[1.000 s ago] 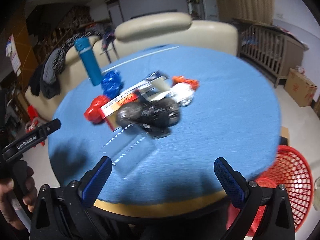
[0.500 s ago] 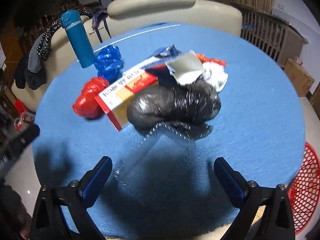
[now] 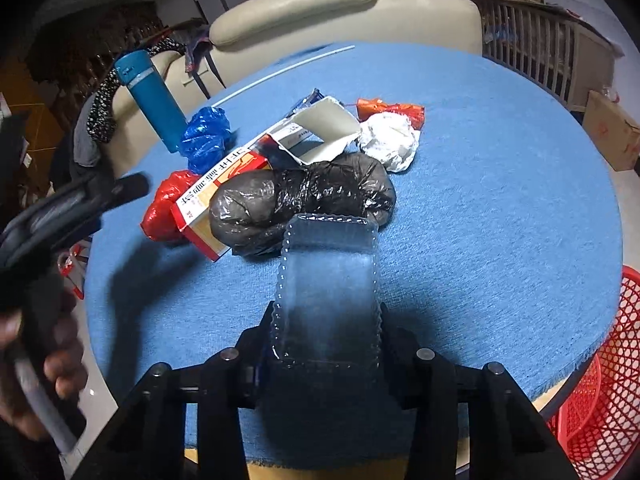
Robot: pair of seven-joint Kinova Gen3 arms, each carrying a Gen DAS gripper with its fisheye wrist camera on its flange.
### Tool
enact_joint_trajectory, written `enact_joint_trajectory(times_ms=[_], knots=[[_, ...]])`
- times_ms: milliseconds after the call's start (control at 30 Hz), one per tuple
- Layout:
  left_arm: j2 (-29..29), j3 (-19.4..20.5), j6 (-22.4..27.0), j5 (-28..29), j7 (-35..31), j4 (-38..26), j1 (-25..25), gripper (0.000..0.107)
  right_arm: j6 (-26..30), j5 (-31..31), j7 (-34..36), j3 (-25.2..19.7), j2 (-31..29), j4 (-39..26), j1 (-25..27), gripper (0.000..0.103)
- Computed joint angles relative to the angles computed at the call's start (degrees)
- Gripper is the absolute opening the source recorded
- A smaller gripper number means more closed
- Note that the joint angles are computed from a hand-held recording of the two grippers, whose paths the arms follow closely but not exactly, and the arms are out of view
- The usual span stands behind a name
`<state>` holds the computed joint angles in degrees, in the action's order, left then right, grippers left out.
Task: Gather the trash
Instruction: 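Grasp the clear plastic container with the right tool while the left grasps the red bag, then drop the clear container into the red basket while the left tool drops the red bag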
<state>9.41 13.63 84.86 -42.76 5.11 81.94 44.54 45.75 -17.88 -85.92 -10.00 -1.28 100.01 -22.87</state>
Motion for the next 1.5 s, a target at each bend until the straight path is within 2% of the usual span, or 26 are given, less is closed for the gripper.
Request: enact_joint_trajectory(times_ms=[133,167,233,267,333,367,500,700,867,967,1200,1500], knots=[[0.93,-1.02,-3.08,3.29,-4.44,-0.85,-2.90,0.103,0.10,-3.21,3.78,0.89,-0.53,0.70,0.72,0.047],[1.39,-1.19,-3.27,3.84,-5.77,-1.25,-3.25,0.096,0.08,-3.76,4.46,1.01,-0.62,0.83,0.84,0.047],[1.70,-1.68,-4.47,5.50,-8.83,-1.50,-4.02,0.070,0.62,-5.76,6.75,1.76,-1.21,1.32,1.50,0.047],[1.41,-0.76,-5.90,7.09,-9.84,-0.93,-5.94,0.048,0.75,-6.53,7.60,2.03,-1.55,1.69,1.78,0.047],[-0.05,-1.40,-9.41,9.76,-9.05,1.50,-7.33,0.047,0.55,-7.44,8.32,2.09,-1.32,1.68,1.95,0.047],[-0.47,-2.49,-10.17,9.69,-8.60,2.25,-6.43,0.046,0.55,-8.08,8.92,2.29,-1.36,1.76,2.17,0.047],[-0.67,-1.46,-8.12,7.47,-7.81,2.11,-5.17,0.044,0.44,-9.67,10.18,2.67,-1.62,2.09,2.81,0.047],[-0.15,0.49,1.22,1.03,-2.23,-0.35,0.23,0.044,-0.82,-11.07,11.32,2.99,-3.29,3.05,3.18,0.047],[0.93,1.50,5.99,-3.15,2.11,-2.66,4.72,0.044,-1.89,-11.74,12.19,3.93,-5.93,4.07,3.24,0.047],[1.84,1.89,7.43,-5.04,2.43,-4.97,7.09,0.044,-2.47,-11.95,12.68,4.80,-7.57,4.56,3.29,0.047],[6.46,0.33,7.35,-8.96,-3.25,-13.10,12.65,0.044,-4.10,-11.32,12.67,7.98,-12.71,6.03,4.46,0.047],[14.31,-3.74,4.55,-9.68,-14.92,-26.56,17.76,0.044,-4.08,-9.72,12.45,16.69,-16.36,9.62,9.94,0.047]])
